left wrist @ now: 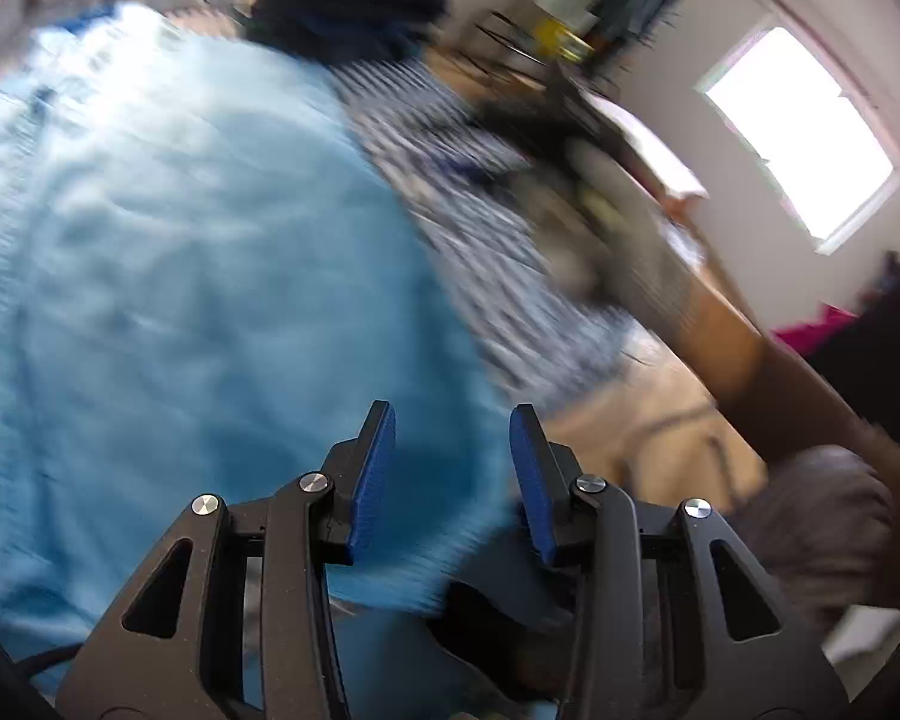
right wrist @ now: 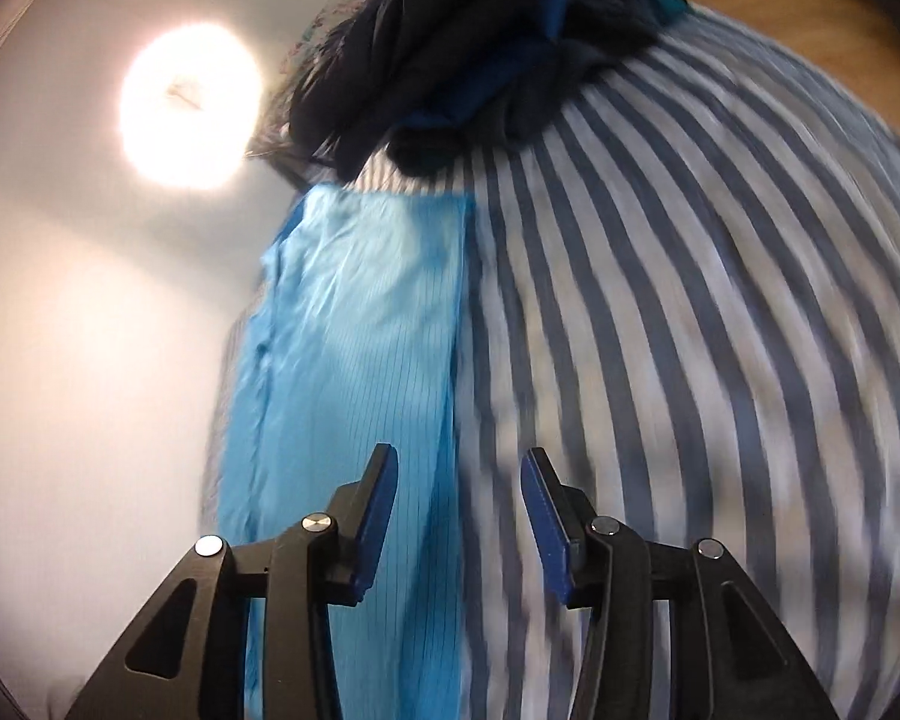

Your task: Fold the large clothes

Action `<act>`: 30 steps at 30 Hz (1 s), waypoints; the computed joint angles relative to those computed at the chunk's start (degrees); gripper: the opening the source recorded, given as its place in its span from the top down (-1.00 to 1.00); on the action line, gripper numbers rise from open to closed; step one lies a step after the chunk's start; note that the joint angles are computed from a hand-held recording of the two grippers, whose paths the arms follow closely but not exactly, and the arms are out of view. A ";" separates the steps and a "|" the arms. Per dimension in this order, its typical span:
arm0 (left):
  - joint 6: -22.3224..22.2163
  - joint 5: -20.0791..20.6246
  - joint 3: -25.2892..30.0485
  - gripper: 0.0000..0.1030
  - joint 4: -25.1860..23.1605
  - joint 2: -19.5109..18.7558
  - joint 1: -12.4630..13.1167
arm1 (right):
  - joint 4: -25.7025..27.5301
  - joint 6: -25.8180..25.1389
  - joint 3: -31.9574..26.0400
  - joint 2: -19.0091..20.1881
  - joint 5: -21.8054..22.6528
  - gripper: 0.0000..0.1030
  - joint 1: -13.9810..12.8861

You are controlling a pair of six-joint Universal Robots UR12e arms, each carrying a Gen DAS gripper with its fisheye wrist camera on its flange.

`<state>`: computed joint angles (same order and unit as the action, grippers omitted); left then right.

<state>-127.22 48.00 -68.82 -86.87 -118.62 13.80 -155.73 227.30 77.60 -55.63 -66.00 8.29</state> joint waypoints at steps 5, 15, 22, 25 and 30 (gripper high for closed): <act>-8.57 1.55 0.79 0.24 7.99 -2.29 -0.59 | -7.37 4.85 8.09 -3.06 3.83 -0.03 1.34; -9.25 8.17 -0.98 0.24 15.90 -4.55 -4.15 | -15.39 10.91 11.37 -3.41 1.44 -0.30 3.94; -8.35 10.53 -3.75 0.24 20.79 -4.05 -4.99 | -14.36 11.33 8.83 -1.62 0.64 -0.08 5.12; -7.96 9.90 -3.30 0.24 19.91 -4.28 -4.86 | -20.78 18.03 8.92 0.25 3.67 0.30 4.64; -8.17 9.01 -2.59 0.24 18.35 -4.43 -4.28 | -33.38 25.22 10.57 1.57 3.95 0.51 4.63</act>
<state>-135.39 57.00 -71.41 -68.52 -123.05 9.53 -189.11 252.52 88.17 -54.06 -62.05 12.92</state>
